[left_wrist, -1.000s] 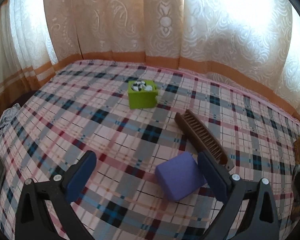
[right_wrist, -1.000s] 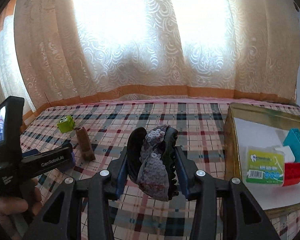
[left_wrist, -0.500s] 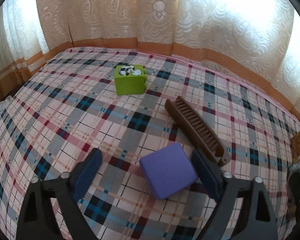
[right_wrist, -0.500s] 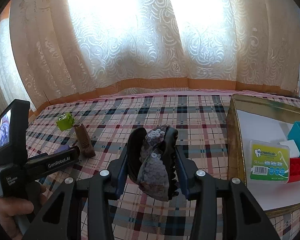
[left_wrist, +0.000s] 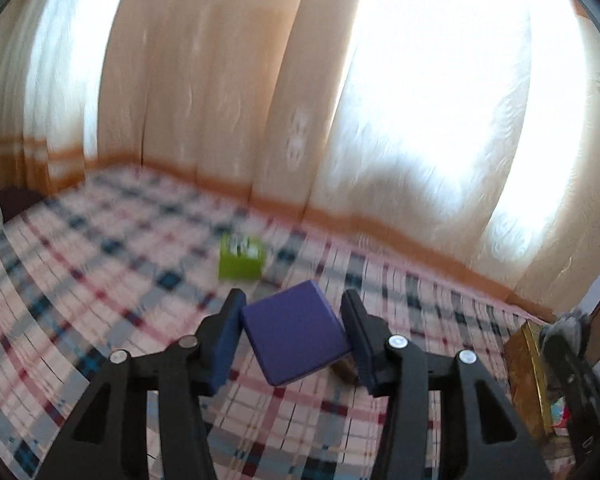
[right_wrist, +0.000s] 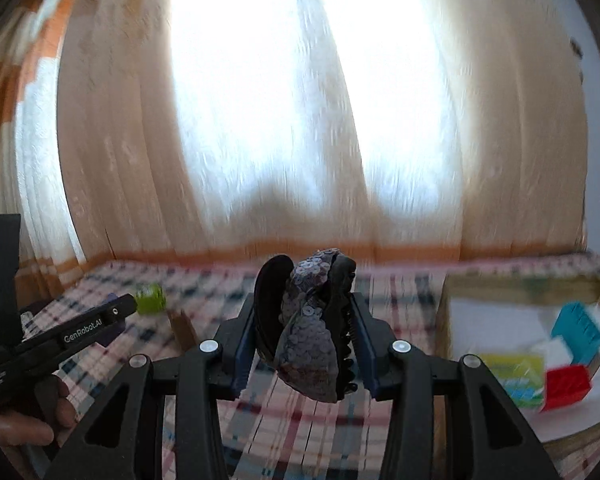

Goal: Organize rigid objects
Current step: 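Carry the purple cube and gray slipper over the gold tray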

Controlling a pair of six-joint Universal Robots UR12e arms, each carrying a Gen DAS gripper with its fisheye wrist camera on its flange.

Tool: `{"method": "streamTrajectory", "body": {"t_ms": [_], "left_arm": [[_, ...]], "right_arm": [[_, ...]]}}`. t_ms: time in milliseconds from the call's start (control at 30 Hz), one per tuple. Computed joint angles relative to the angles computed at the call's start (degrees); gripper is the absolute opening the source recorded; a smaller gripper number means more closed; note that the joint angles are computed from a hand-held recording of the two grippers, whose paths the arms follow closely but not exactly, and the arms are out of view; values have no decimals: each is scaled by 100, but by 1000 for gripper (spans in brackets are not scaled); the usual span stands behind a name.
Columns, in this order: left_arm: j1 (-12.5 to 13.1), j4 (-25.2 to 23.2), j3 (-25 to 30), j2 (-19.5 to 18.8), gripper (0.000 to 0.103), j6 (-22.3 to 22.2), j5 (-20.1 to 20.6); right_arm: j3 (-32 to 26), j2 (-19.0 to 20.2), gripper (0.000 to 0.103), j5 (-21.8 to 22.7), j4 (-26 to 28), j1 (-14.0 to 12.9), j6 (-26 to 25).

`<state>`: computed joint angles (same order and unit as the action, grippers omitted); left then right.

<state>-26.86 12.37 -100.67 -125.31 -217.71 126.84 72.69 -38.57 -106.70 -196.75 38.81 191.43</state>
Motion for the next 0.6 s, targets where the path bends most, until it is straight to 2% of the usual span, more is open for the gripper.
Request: {"method": "streamTrajectory", "body": {"t_ms": [67, 133, 367, 600], "left_arm": [[-92, 135, 80, -60, 49, 203, 231], [-135, 218, 115, -87, 49, 338, 270], [-319, 59, 347, -221, 49, 732, 595], [-469, -255, 480, -260, 49, 592, 587]], "right_arm": [[1, 18, 46, -144, -224, 31, -108], [13, 22, 46, -209, -335, 49, -159], [169, -41, 46, -327, -504, 67, -381], [395, -148, 46, -374, -611, 32, -431]]}}
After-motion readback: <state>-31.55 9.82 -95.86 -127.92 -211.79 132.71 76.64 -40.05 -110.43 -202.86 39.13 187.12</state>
